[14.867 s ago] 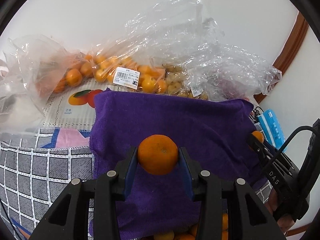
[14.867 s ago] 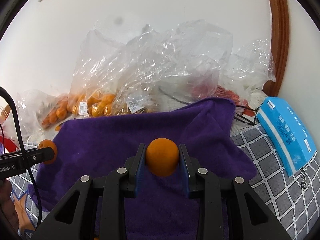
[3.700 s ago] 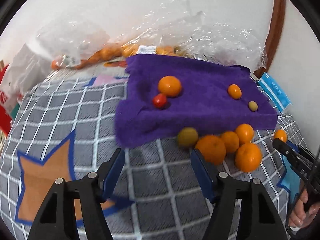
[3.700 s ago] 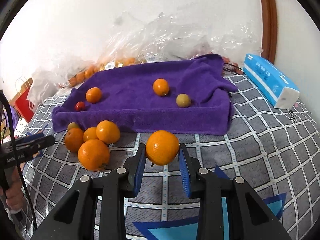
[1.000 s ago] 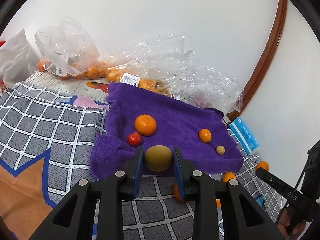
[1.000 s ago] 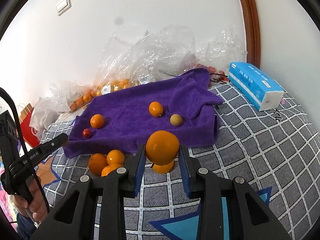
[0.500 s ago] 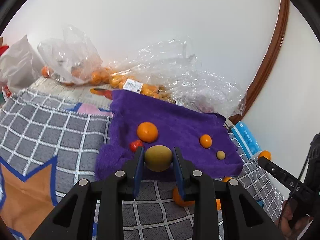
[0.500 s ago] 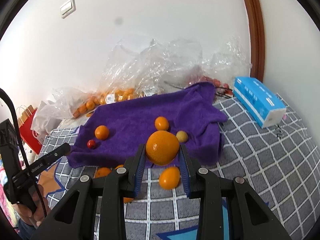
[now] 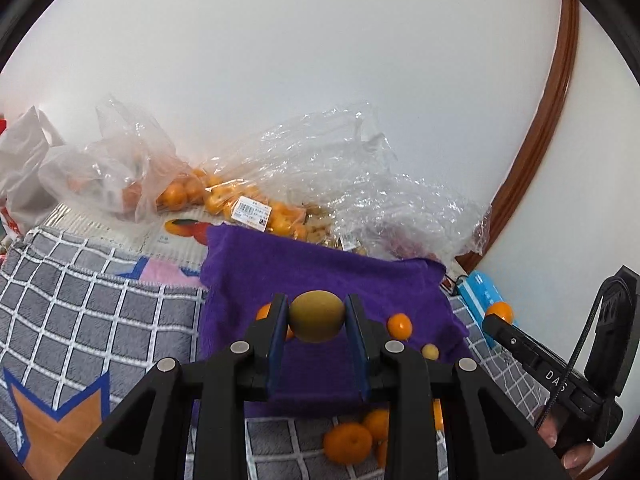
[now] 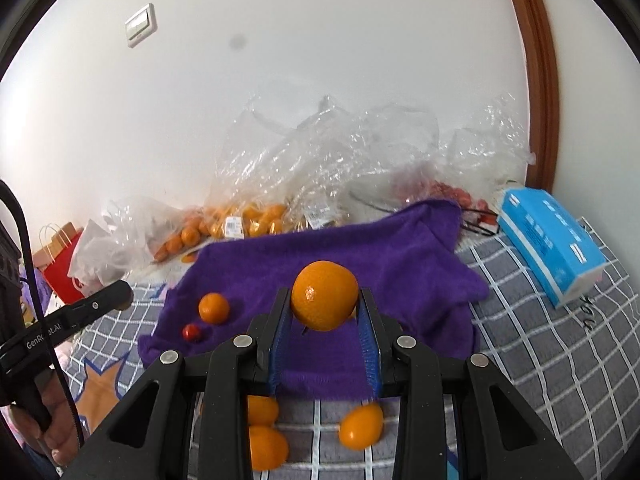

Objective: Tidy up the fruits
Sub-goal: 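Lift and carry the orange and greenish-yellow fruit over the purple towel with both tools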

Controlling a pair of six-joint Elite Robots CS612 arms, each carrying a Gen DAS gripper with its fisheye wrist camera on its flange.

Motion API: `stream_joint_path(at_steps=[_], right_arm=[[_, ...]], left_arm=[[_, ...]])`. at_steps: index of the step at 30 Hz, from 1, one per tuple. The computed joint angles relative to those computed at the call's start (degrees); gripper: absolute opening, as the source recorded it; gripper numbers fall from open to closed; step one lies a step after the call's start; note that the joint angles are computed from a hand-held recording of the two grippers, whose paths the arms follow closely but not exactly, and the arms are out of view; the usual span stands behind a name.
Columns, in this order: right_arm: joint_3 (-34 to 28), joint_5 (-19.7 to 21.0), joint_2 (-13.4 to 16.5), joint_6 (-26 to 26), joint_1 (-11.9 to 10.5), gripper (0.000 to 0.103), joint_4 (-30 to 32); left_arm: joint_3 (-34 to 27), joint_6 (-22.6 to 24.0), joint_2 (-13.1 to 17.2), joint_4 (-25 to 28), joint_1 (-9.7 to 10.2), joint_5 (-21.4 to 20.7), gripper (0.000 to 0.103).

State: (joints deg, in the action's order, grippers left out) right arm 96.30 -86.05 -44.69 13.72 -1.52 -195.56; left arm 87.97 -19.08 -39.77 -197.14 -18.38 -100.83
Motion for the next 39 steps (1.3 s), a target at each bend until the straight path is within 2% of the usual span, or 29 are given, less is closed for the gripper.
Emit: stream_joint_path(at_steps=[11, 15, 26, 39], right_arm=[[-4.3, 0.1, 2.5, -0.9, -0.5, 0.032, 3.3], [-4.8, 1.9, 3.8, 0.2, -1.0, 0.032, 4.9], [-5.6, 2.5, 4.9, -2.5, -0.8, 0.032, 9.1], [-6.6, 4.1, 5.6, -3.0, -0.8, 0.032, 12.8]], left_arm=[[-5.0, -1.9, 3.8, 2.7, -0.38, -1.0, 0.027], [-5.3, -1.2, 4.6, 3.8, -0.35, -1.4, 0.027], [-5.3, 2.2, 5.4, 4.1, -0.63, -2.9, 0.027], [-6.1, 3.2, 6.0, 6.9, -0.77, -3.3, 0.027]])
